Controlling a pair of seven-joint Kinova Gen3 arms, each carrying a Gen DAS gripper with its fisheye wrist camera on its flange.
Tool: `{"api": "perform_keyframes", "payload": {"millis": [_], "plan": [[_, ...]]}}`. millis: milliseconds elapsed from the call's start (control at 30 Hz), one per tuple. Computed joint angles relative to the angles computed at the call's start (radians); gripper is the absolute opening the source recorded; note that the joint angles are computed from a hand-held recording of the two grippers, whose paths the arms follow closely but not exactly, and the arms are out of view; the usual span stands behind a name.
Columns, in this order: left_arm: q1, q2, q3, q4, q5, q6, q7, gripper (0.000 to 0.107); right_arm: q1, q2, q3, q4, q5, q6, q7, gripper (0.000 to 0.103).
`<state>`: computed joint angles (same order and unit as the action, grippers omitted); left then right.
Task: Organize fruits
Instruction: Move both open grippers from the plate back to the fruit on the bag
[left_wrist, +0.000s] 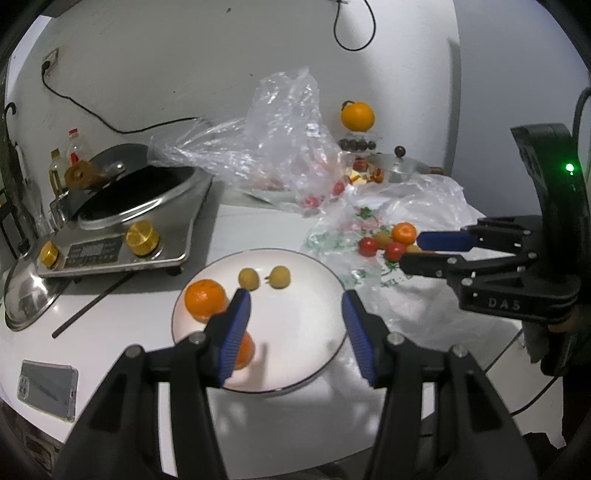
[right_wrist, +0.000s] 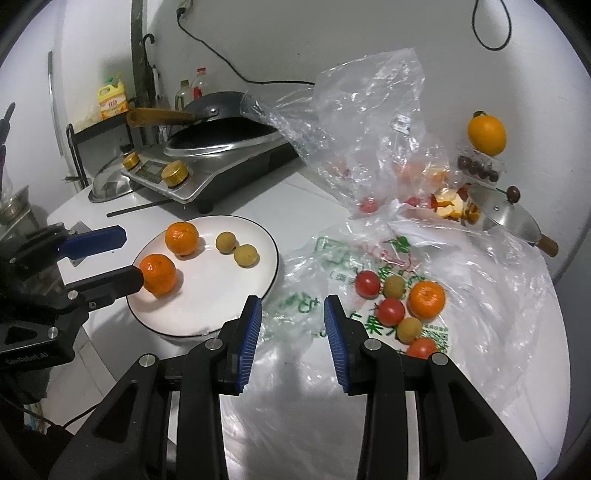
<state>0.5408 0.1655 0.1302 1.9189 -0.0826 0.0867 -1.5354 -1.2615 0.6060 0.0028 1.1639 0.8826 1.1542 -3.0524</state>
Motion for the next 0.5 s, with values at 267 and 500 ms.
{"api": "perform_keyframes", "payload": {"millis": [267,500], "plan": [[0.184,-0.001,-0.143,-0.011,-0.088,0.004,0.114,0.068,-0.024,-0.049,-0.013,0.091,0.040,0.018,-0.090,0.037],[0.280,0.013,-0.194,-0.039,-0.191,0.028,0.219,0.068,-0.026,-0.097,-0.049,0.182,0.086,0.040,-0.184,0.037]]}}
